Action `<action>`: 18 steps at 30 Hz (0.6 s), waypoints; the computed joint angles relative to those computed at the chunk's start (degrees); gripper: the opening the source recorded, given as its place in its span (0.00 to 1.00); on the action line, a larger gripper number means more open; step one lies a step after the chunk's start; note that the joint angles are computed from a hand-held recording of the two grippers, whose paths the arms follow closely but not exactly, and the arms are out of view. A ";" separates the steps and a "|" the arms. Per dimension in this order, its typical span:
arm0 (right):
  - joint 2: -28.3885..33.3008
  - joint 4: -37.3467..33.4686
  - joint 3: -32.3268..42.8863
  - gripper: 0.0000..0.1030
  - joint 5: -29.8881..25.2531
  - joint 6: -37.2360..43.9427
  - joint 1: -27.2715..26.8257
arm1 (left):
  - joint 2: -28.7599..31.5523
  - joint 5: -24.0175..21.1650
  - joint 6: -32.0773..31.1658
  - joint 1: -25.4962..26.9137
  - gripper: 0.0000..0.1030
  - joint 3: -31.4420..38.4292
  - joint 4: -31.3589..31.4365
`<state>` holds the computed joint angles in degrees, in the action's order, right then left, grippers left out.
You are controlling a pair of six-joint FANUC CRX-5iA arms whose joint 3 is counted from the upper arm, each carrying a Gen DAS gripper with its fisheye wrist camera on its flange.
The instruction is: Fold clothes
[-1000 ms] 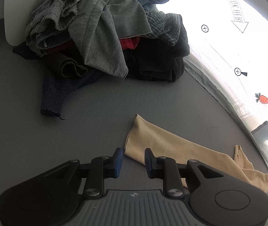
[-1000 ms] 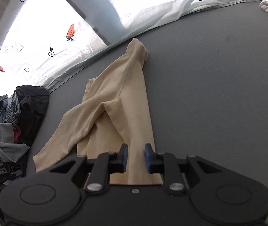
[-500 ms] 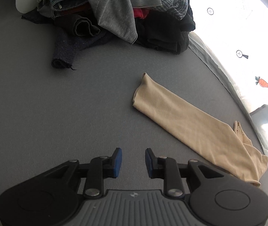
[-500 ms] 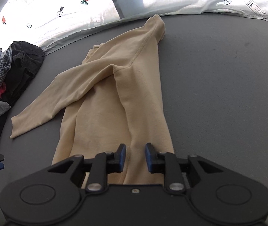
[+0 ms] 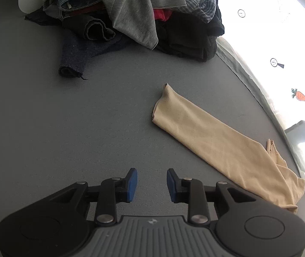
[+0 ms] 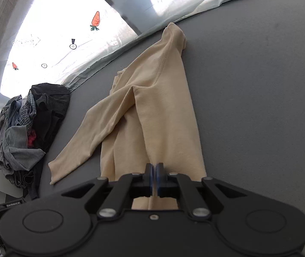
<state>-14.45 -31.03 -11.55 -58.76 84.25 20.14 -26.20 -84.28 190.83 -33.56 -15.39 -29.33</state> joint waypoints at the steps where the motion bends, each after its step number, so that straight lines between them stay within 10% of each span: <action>1: 0.79 0.63 0.16 0.04 -0.28 -0.36 0.59 | -0.16 0.18 0.19 0.14 0.33 -0.15 0.06; 12: 5.85 -12.78 5.43 0.29 -8.49 -0.98 -7.84 | -0.10 0.97 -3.67 3.26 0.50 -0.09 -0.83; 18: 10.74 -38.09 4.63 0.48 -15.45 -3.20 -22.75 | 0.47 5.76 -10.73 10.04 0.67 -0.49 -1.11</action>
<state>-3.71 -69.12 -6.92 -74.20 81.05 -2.61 -25.73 -78.52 180.10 -23.52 -15.88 -30.44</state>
